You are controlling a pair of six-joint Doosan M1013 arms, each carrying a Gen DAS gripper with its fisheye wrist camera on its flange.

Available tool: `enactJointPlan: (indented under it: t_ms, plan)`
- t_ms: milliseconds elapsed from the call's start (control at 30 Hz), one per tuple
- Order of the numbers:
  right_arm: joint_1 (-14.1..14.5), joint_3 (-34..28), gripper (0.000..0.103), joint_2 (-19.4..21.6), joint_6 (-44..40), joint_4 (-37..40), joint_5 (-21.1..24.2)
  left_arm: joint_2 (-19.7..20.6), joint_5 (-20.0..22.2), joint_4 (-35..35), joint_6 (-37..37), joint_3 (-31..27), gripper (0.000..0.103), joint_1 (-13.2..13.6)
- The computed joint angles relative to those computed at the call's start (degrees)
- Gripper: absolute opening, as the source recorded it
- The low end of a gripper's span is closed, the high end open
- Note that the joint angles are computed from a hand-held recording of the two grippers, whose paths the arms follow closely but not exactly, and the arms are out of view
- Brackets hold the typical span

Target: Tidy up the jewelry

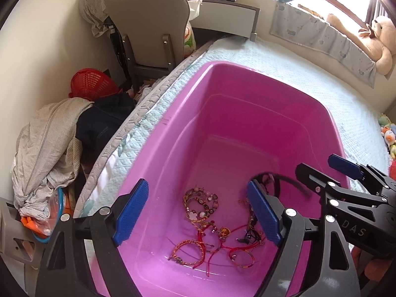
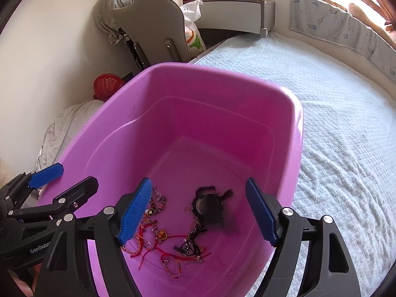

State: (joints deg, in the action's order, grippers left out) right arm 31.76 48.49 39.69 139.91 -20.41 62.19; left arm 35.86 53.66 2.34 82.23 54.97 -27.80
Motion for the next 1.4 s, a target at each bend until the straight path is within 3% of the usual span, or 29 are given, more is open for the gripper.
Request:
enactJointPlan:
  t_ms: [433, 700, 1067, 1400]
  plan:
    - [0.1, 2.0, 0.076, -1.2, 0.9, -0.6, -1.5, -0.8, -1.2, -2.3, -1.4, 0.9, 0.085, 0.6]
    - [0.1, 2.7, 0.076, -1.5, 1.5, -0.5, -2.0, -1.8, -2.8, 0.1, -2.3, 2.0, 0.086, 0.1]
    - [0.8, 4.5, 0.076, -2.8, 3.7, -2.3, -2.7, -3.5, -4.0, 6.6, -6.1, 4.0, 0.096, -1.0]
    - [2.0, 4.6, 0.076, -3.5, 5.4, -4.5, 0.2, -4.7, -3.9, 8.2, -8.3, 5.7, 0.096, -1.5]
